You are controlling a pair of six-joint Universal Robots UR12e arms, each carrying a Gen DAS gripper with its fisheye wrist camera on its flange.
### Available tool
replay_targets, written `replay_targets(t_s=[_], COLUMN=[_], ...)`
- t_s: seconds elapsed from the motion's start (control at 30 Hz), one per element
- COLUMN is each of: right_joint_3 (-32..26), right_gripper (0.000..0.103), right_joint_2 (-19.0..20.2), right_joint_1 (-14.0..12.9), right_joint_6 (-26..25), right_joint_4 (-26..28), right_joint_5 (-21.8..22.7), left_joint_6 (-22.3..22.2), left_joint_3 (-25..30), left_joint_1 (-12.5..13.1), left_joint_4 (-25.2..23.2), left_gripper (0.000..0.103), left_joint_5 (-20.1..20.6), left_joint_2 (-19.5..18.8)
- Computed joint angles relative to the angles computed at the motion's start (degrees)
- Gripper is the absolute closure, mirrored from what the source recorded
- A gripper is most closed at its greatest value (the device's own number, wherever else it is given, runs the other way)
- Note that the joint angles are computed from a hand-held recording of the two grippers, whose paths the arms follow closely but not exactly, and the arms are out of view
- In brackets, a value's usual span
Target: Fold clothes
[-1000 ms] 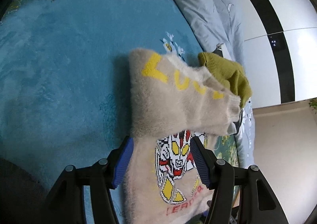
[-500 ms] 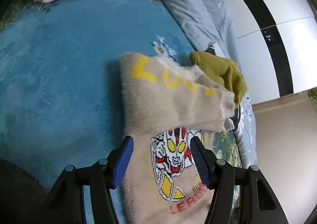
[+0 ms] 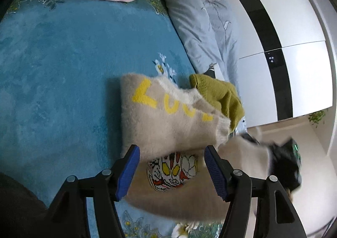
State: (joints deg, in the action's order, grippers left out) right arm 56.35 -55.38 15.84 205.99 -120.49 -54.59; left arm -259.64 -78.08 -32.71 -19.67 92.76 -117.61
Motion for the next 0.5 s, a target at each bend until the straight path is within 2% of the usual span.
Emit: replay_targets(t_s=[0.17, 0.3, 0.5], right_joint_3=[-12.3, -18.4, -25.0], right_gripper=[0.097, 0.097, 0.097], right_joint_2=[7.7, 11.3, 14.6], right_joint_1=[2.1, 3.1, 4.2], right_joint_6=[-1.4, -3.6, -8.3], right_joint_4=[9.8, 15.7, 19.7], right_joint_5=[-4.9, -7.7, -10.5], left_joint_6=[-1.8, -2.4, 2.2], left_joint_3=[-1.4, -1.8, 0.5], left_joint_1=[0.6, 1.1, 1.4], left_joint_4=[3.8, 6.6, 4.4], left_gripper=[0.033, 0.031, 0.031], left_joint_5=[-0.9, -2.4, -4.3], left_joint_2=[-0.2, -0.7, -1.9])
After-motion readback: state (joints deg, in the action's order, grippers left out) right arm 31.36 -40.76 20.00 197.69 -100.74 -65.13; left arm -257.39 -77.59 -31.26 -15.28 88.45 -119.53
